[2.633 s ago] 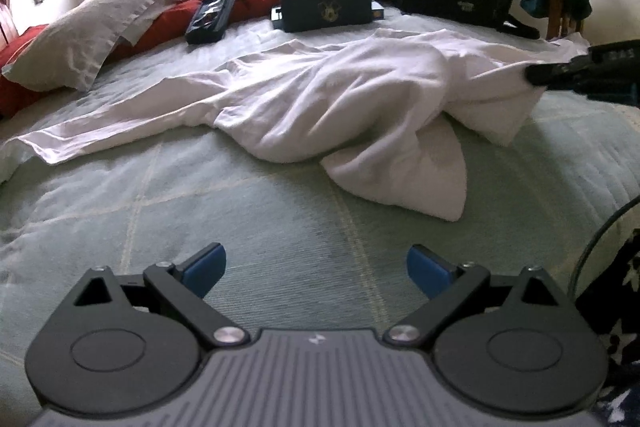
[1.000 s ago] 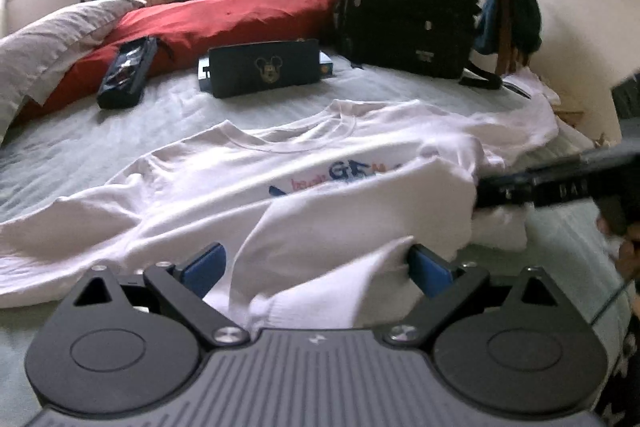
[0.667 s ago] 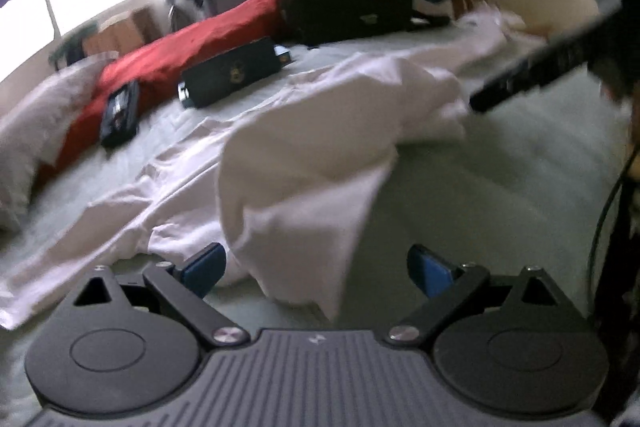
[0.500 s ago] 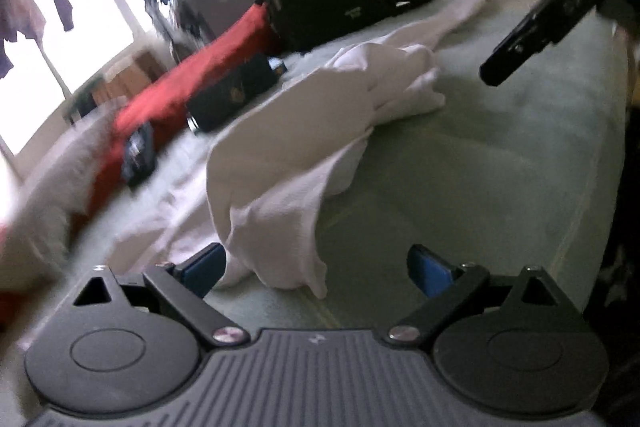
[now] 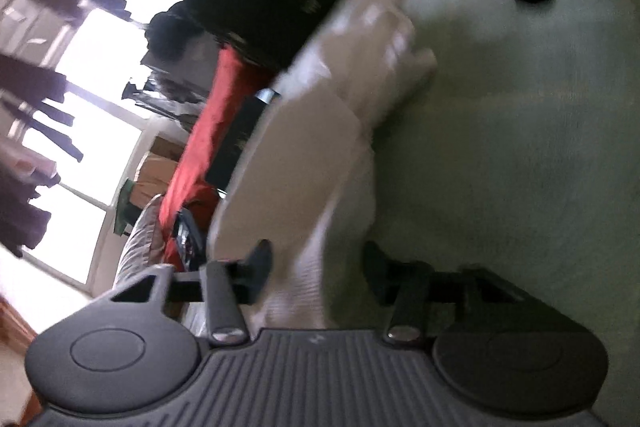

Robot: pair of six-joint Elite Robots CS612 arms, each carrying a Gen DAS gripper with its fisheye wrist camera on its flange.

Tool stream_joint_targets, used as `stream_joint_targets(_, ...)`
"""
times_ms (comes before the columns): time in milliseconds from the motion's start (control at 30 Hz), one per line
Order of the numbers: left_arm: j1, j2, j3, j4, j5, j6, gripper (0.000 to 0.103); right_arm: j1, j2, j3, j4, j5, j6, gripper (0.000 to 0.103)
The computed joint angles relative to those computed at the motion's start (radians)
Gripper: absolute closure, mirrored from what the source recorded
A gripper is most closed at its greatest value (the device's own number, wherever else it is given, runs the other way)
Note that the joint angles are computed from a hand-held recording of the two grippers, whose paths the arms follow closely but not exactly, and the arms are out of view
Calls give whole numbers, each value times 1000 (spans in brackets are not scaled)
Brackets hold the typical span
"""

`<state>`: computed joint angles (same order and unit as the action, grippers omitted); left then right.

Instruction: Fold clothes

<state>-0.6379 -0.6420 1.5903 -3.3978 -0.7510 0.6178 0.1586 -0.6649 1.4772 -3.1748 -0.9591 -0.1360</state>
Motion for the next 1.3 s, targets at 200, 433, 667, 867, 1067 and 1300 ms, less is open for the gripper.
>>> stream_joint_targets(200, 0, -30, 33, 14, -12, -90, 98, -4, -2, 8, -16, -1, 7, 33)
stream_joint_targets(433, -24, -97, 140, -89, 39, -141, 99, -1, 1, -1, 13, 34, -4, 33)
stream_joint_targets(667, -27, -136, 199, -62, 40, -244, 99, 18, 22, -36, 117, 54, -101, 33)
stream_joint_targets(867, -22, -142, 218, -35, 24, -312, 98, 47, 53, -59, 24, -16, -170, 34)
stream_joint_targets(1067, -14, -140, 217, -19, 12, -336, 98, 75, 98, -118, -68, -97, -238, 64)
stream_joint_targets(1300, -22, -159, 244, -53, 9, -314, 99, 55, 85, -125, -86, -27, -162, 84)
